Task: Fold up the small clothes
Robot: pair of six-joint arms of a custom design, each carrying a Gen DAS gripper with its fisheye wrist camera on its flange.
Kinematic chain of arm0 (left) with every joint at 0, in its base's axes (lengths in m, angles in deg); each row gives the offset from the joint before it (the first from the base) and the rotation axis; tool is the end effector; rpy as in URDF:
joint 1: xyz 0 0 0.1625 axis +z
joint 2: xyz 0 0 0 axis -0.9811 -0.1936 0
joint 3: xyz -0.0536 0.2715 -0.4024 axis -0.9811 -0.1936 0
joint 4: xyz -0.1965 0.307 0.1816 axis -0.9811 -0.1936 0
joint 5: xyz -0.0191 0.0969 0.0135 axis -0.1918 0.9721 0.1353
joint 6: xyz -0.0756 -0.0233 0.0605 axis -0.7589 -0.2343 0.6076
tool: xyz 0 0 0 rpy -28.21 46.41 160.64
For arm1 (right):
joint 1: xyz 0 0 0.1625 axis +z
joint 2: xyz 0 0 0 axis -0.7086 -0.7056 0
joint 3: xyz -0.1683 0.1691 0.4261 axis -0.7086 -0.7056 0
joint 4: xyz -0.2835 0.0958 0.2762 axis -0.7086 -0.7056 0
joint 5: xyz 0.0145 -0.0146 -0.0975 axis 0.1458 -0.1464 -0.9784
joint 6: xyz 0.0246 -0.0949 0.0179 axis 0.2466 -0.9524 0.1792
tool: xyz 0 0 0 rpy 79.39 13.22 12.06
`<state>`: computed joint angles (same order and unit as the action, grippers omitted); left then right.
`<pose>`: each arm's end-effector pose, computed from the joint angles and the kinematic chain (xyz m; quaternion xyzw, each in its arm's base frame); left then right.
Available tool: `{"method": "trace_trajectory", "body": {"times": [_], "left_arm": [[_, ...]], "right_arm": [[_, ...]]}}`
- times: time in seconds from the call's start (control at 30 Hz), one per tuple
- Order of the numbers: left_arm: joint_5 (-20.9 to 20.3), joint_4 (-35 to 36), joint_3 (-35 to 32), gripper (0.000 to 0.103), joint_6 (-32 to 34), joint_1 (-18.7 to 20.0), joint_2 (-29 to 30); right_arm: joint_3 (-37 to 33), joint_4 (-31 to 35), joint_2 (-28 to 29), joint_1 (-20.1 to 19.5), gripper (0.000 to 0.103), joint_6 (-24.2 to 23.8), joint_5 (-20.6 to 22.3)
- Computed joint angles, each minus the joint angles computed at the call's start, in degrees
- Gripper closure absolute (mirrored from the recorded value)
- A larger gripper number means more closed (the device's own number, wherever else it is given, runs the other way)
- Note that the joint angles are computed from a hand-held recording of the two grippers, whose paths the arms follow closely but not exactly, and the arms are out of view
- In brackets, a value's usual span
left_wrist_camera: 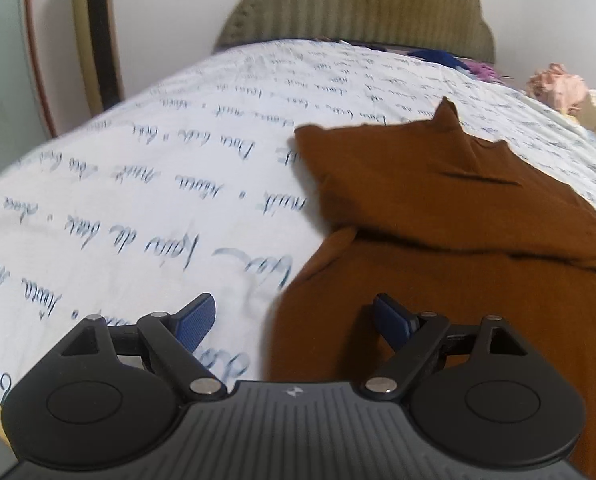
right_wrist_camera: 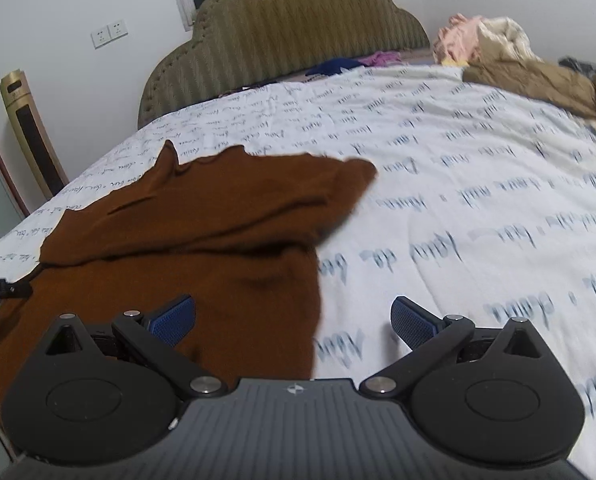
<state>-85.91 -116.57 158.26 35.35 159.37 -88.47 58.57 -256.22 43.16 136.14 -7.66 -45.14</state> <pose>0.0630 -0.8372 0.2110 0.0594 0.8439 -0.3941 0.3591 0.1214 -0.8163 0.0123 0.1586 -0.8763 0.4006 0.2154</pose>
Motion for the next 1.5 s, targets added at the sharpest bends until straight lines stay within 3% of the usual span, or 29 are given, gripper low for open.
{"method": "trace_trajectory", "body": {"times": [0.13, 0.17, 0.33, 0.4, 0.57, 0.63, 0.7, 0.77, 0.83, 0.87, 0.9, 1.03, 1.23, 1.37, 1.5], "left_arm": [[-3.92, -0.37, 4.88, 0.017, 1.82, 1.34, -3.37], [-4.33, -0.62, 5.82, 0.017, 2.23, 1.47, -3.9], [-9.48, 3.48, 9.97, 0.016, 1.11, 2.07, -7.04], [-11.24, 6.62, 10.55, 0.012, -0.27, 1.92, -7.8], [-15.94, 12.55, 10.57, 0.011, -1.84, 1.28, -8.12], [-20.61, 15.77, 10.39, 0.013, -2.35, 1.52, -8.38], [-23.26, 16.72, 10.57, 0.03, -2.08, 1.51, -8.34], [-19.52, 14.8, 10.82, 0.063, -1.47, 0.5, -7.44], [-16.63, 13.74, 10.6, 0.084, -1.43, -0.05, -6.94], [-16.84, 14.63, 10.31, 0.091, -2.63, 0.04, -7.12], [-17.45, 15.7, 9.99, 0.092, -3.71, 0.2, -7.39], [-18.83, 15.96, 10.61, 0.094, -4.19, 0.06, -8.53], [-24.79, 15.24, 10.78, 0.094, -3.66, -0.35, -10.66], [-26.69, 16.68, 6.59, 0.094, -3.99, -0.88, -9.56], [-25.78, 15.88, 1.98, 0.094, -3.67, -1.57, -7.28]], "right_arm": [[6.59, -2.2, -2.9, -1.45, 0.003, 2.68, 3.1], [7.84, -2.48, -3.44, -1.65, 0.008, 3.04, 3.41], [11.73, -2.7, -5.03, -1.63, 0.016, 2.14, 2.32], [12.5, -1.62, -5.53, -1.45, 0.019, 1.2, 2.37], [13.19, 5.95, -6.1, -1.56, 0.025, 1.23, 10.35], [12.5, 7.51, -5.11, -0.96, 0.025, -0.35, 11.82], [11.24, 7.08, -3.63, 0.37, 0.027, -3.27, 9.7], [10.17, 6.7, -2.62, 1.24, 0.035, -4.9, 8.29], [9.65, 6.39, -2.18, 1.58, 0.054, -5.18, 7.99], [9.51, 5.55, -1.96, 1.67, 0.08, -5.15, 7.51], [9.44, 4.58, -1.77, 1.72, 0.086, -4.39, 6.81], [10.42, 4.49, -2.9, 1.1, 0.086, -1.41, 9.22], [11.4, 6.97, -6.6, 0.01, 0.087, 3.28, 19.17], [7.47, 9.17, -6.49, -0.63, 0.087, 6.14, 24.15], [1.67, 10.22, -4.69, -0.8, 0.087, 8.32, 24.4]]}}
